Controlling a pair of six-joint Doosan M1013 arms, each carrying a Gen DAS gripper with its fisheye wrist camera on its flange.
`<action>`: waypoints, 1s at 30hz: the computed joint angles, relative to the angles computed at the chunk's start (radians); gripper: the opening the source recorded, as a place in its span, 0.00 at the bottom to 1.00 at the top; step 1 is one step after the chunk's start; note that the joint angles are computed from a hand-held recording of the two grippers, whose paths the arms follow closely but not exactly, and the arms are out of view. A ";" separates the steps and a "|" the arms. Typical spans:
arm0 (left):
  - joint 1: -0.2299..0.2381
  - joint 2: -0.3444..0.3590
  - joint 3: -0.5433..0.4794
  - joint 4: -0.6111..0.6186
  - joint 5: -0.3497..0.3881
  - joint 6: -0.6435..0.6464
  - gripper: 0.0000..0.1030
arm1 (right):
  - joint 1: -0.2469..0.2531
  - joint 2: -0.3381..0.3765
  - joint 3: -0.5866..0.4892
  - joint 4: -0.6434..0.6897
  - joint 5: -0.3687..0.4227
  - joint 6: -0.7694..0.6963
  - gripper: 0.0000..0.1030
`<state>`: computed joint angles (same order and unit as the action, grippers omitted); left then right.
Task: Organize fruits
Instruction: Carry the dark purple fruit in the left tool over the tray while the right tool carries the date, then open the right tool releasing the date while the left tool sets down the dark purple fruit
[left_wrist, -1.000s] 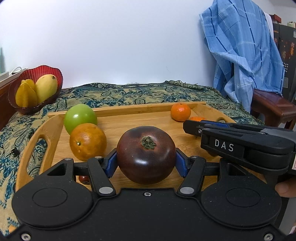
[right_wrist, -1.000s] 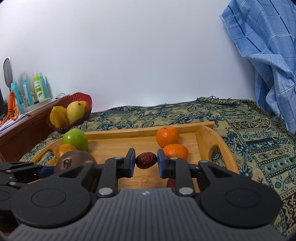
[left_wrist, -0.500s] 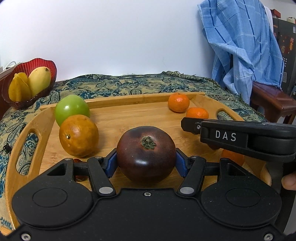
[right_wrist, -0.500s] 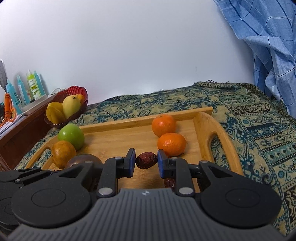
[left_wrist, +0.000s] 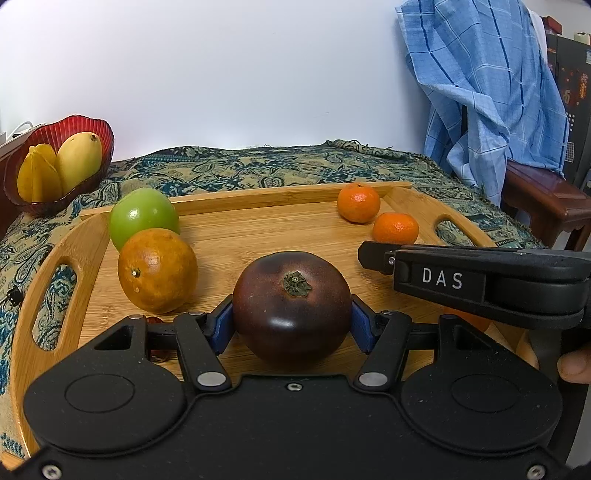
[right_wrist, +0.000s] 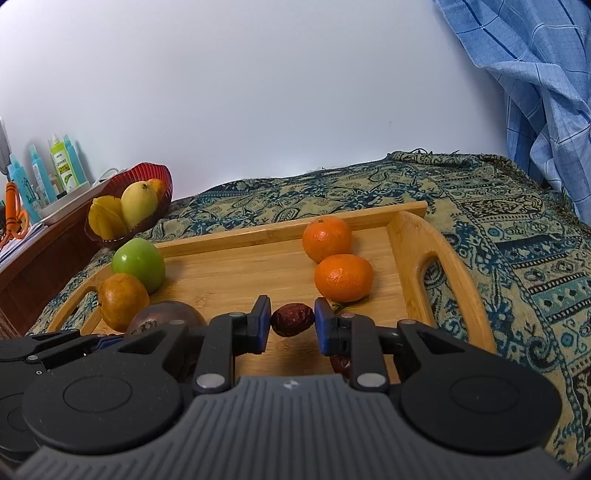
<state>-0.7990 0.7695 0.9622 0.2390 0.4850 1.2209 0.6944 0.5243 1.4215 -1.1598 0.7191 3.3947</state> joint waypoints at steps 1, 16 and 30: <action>0.000 0.000 0.001 0.001 -0.001 0.000 0.58 | 0.000 0.001 -0.001 0.003 0.001 -0.002 0.32; 0.000 0.002 -0.004 0.002 0.005 -0.004 0.59 | -0.001 0.001 0.000 0.003 -0.004 0.004 0.33; 0.000 0.007 -0.014 -0.001 0.015 -0.006 0.60 | 0.000 -0.001 0.002 0.003 -0.006 0.007 0.33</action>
<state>-0.7988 0.7766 0.9478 0.2380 0.5001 1.2146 0.6941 0.5230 1.4232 -1.1569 0.7127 3.4017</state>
